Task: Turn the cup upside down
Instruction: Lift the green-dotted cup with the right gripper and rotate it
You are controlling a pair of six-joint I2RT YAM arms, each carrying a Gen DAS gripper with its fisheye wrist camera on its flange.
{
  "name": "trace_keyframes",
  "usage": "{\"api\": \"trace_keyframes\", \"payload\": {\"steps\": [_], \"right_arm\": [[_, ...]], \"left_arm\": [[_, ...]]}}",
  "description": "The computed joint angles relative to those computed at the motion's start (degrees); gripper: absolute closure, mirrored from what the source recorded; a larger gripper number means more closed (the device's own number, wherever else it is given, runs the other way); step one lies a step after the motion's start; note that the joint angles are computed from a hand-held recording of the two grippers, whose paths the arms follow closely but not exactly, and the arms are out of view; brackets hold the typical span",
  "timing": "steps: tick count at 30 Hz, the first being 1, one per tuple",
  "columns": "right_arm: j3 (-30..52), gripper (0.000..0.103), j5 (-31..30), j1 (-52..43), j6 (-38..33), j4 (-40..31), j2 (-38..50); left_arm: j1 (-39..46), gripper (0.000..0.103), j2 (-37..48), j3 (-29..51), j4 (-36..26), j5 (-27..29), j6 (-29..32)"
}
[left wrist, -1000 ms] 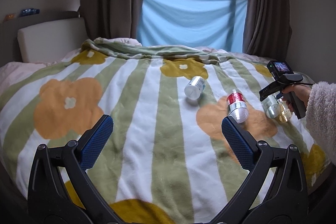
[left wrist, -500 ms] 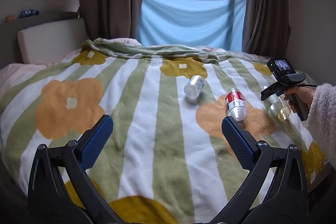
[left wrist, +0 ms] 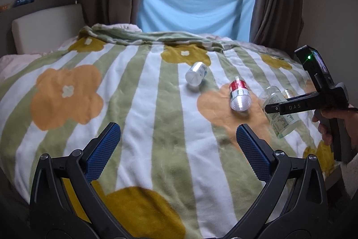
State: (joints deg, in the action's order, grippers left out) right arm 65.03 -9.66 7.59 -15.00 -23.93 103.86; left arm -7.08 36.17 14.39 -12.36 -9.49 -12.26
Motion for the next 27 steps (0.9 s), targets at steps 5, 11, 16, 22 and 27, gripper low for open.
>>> {"api": "trace_keyframes", "payload": {"steps": [5, 11, 16, 22, 27], "right_arm": [[-5.97, 0.043, -0.12, 3.78, 0.50, 3.40, -1.28], [-7.61, 0.043, 0.21, 5.33, 1.76, 4.89, 1.17], [-6.89, 0.043, 2.20, 6.75, 2.26, 5.09, 3.95], [-5.78, 0.043, 1.16, 6.10, 3.10, 4.80, 6.35], [-5.24, 0.041, -3.52, 4.66, 2.90, 3.70, 6.91]], "left_arm": [[-1.27, 0.000, 1.27, -0.30, -3.77, -1.60, -1.00], [0.50, 0.000, -0.19, -0.67, -7.25, -0.26, -0.35], [1.81, 0.000, 2.99, 0.21, -6.91, 1.99, -0.34], [-0.38, 0.000, 5.05, 1.42, -7.40, 1.19, -1.54], [-3.48, 0.000, 7.42, 2.99, -7.84, -0.75, -3.58]]}}
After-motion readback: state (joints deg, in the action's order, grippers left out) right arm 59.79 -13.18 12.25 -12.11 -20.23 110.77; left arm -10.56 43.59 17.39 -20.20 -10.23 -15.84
